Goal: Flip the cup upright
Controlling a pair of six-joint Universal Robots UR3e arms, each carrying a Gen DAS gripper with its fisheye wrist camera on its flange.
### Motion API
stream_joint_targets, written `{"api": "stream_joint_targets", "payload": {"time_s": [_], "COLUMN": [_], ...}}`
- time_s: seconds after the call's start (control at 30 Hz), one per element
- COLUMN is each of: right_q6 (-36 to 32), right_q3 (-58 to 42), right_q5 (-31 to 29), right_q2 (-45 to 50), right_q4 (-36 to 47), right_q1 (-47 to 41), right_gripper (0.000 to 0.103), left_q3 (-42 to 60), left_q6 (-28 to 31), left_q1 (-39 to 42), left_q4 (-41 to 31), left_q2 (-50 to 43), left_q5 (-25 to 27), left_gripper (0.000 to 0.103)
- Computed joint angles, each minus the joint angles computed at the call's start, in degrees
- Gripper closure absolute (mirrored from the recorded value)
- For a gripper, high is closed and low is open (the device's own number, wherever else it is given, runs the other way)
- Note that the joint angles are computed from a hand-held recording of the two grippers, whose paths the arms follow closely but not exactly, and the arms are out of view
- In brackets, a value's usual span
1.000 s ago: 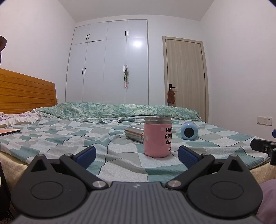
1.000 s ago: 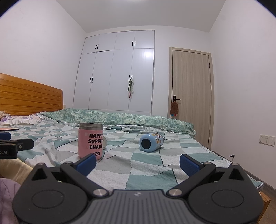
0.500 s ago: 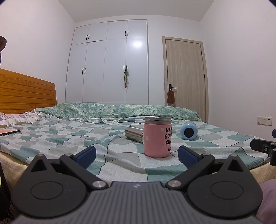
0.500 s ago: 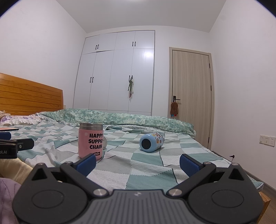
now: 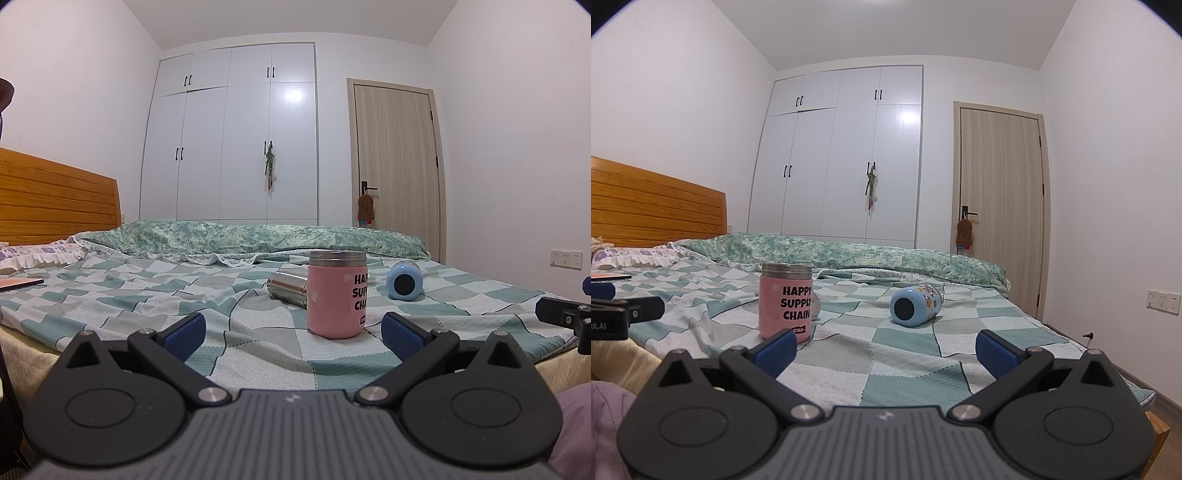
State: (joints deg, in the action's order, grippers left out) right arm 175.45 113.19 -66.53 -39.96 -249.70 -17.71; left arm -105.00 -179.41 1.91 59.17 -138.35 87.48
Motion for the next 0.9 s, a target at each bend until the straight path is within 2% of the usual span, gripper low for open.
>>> {"api": "stream_joint_targets", "payload": {"time_s": [0.5,0.7,0.8,0.9], "right_q6": [0.0,0.5,-0.9,-3.4], "right_q3": [-0.4,0.0,-4.5,-10.9], "right_q5": [-0.3,3.0,5.0,6.6], "right_q2": [0.1,-5.0,-6.9,-8.4], "right_q4": [0.4,8.4,15.8,24.3], "right_q1": [0.3,-1.5,-2.6,-3.9], "right_gripper": [0.0,0.0,0.0,0.0], "left_q3": [0.0,2.7,9.8,21.4], "left_q6": [0.0,-0.8,0.4,2.4], "left_q1": [-0.1,0.5,-1.2,-3.7], "left_q4": [-0.6,-11.4,-20.3,-29.4], "left_q2": [0.3,5.6,7.2,5.6], "left_q5": [0.1,-4.4,-5.5,-6.1], "left_gripper": [0.0,0.0,0.0,0.0]}}
